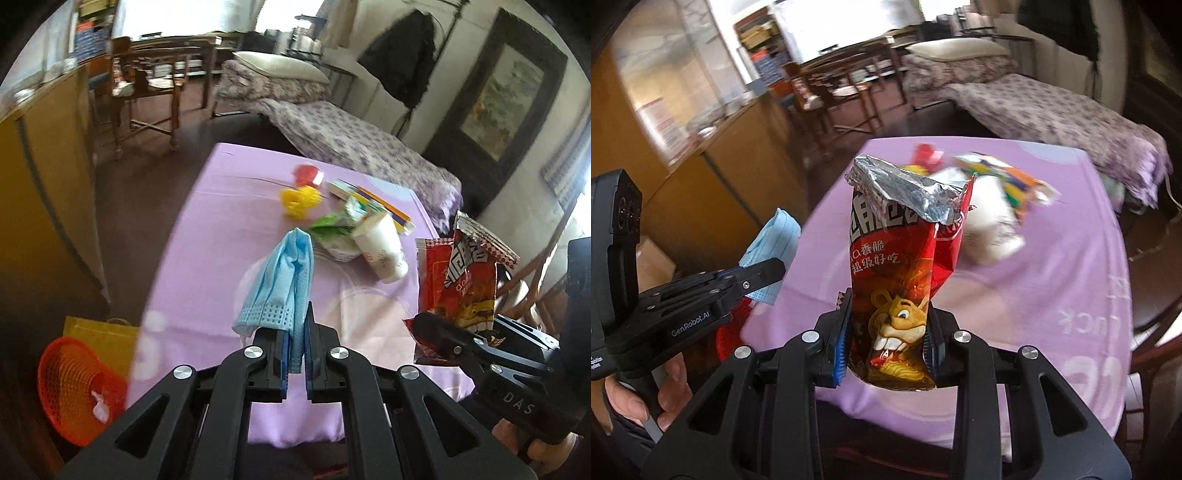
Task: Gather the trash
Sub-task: 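Carry the mask and snack bag over the red wastebasket and release, then withdraw both open tools from the wastebasket toward the table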
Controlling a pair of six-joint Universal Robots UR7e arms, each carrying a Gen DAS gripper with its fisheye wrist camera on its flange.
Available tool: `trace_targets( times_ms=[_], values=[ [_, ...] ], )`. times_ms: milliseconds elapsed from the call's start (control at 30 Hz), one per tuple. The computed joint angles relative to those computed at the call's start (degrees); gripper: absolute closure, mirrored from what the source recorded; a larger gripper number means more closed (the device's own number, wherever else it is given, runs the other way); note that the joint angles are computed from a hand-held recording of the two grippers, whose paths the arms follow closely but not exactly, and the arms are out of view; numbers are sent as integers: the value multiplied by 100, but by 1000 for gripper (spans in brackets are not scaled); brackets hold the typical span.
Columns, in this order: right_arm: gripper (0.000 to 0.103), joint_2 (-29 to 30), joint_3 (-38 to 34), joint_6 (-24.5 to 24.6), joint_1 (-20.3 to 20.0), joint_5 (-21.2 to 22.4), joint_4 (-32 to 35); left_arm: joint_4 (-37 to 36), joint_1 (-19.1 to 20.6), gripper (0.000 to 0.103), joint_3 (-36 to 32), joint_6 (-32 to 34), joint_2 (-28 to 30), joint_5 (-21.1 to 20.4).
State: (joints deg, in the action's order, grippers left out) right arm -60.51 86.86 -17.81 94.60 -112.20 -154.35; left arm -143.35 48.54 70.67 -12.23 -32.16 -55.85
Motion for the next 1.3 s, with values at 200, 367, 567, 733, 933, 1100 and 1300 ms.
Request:
trace_targets(
  times_ms=[200, 367, 567, 733, 933, 1100, 1300],
  values=[
    [70, 310, -267, -134, 305, 168, 442, -336, 106, 96, 767, -294, -658, 280],
    [70, 664, -562, -320, 583, 118, 719, -439, 257, 96, 1266, -570, -1122, 565],
    [70, 1181, -1017, -482, 851, 202, 1308, -414, 493, 96, 1829, -1012, -1697, 954],
    [70, 1848, -1678, -614, 1070, 112, 1987, -213, 713, 96, 2270, -1517, -2087, 1284],
    [70, 2800, -2874, -504, 1285, 199, 3286, 282, 1079, 96, 2655, -2189, -2513, 1461],
    [70, 3544, -3734, -355, 1402, 218, 4107, 643, 1532, 96, 2753, -2681, -2663, 1328],
    [67, 4359, -4802, 258, 1313, 303, 5064, 586, 1889, 96, 2622, -2822, -2498, 1050]
  ],
)
